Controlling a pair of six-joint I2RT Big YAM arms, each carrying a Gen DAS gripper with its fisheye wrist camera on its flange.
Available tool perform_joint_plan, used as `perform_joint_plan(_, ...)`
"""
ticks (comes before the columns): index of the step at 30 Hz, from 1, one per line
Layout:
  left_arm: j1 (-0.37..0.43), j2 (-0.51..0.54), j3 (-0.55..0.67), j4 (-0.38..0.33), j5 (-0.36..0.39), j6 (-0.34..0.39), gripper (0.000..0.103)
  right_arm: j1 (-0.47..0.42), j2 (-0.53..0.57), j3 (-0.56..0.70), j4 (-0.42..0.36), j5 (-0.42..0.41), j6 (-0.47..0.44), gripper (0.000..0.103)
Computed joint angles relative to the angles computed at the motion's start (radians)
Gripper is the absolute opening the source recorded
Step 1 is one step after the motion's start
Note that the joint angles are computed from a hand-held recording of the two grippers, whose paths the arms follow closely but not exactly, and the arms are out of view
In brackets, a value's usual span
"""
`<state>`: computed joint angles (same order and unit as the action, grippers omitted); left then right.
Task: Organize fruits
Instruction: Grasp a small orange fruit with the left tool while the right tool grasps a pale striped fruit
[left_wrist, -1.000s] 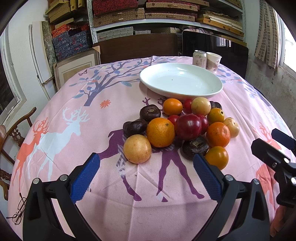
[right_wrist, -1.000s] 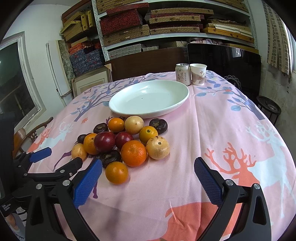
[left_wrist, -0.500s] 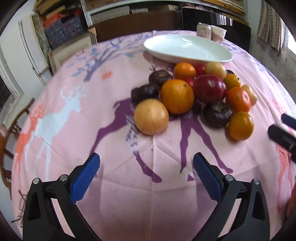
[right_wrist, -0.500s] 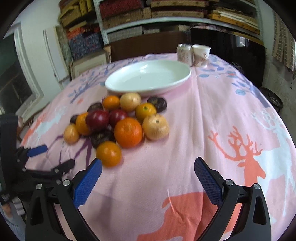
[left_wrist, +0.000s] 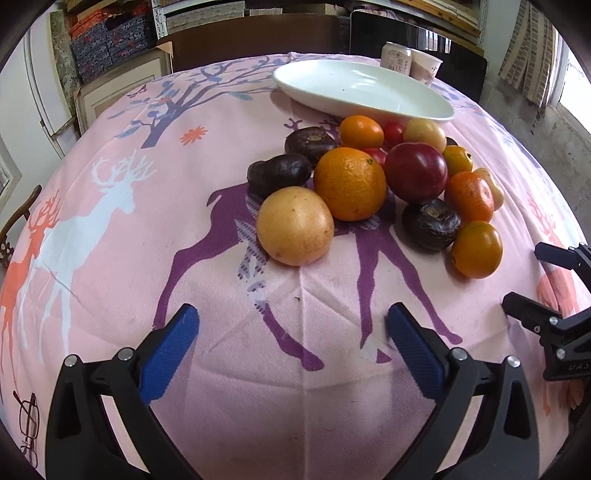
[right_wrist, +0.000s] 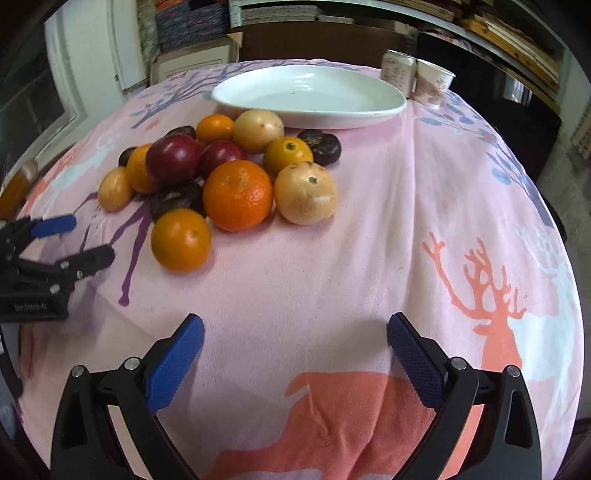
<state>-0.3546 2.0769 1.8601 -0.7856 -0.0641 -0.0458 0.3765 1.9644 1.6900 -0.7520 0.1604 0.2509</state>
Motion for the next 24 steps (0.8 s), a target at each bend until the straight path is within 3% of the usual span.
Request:
perform_joint_plan(4,-0.006,0.026,0.053,-0.035,-0.007,-0.003,0.099,-0.006,-0.019,-0.029,0.016,-0.033,-0.046,0.1)
perform_joint_plan(7,0.0,0.085,0.168,-0.123,0.022,0.025,0.099,-0.018,-0.013,-0.018,0.01,-0.042,-0.064,0.1)
perform_joint_plan(10,0.015,0.119,0.222,-0.123,0.035,0.013,0.099,-0.034,-0.006,-0.004,0.031,-0.059,-0.073,0.1)
perform_joint_plan(13,0.021,0.145,0.268,-0.13,0.075,0.037,0.099,-0.059,-0.026,-0.027,0.153,-0.055,-0.046,0.1)
perform_joint_plan(19,0.021,0.169,0.303,-0.114,0.122,0.083,0.099,-0.092,0.01,0.004,0.217,-0.124,-0.023,0.1)
perform_joint_plan(21,0.023,0.163,0.292,-0.093,0.149,0.088,0.099,-0.102,0.017,0.013,0.2,-0.173,-0.01,0.1)
perform_joint_plan(24,0.024,0.174,0.313,-0.093,0.17,0.096,0.099,-0.1,-0.001,-0.015,0.242,-0.165,-0.003,0.1)
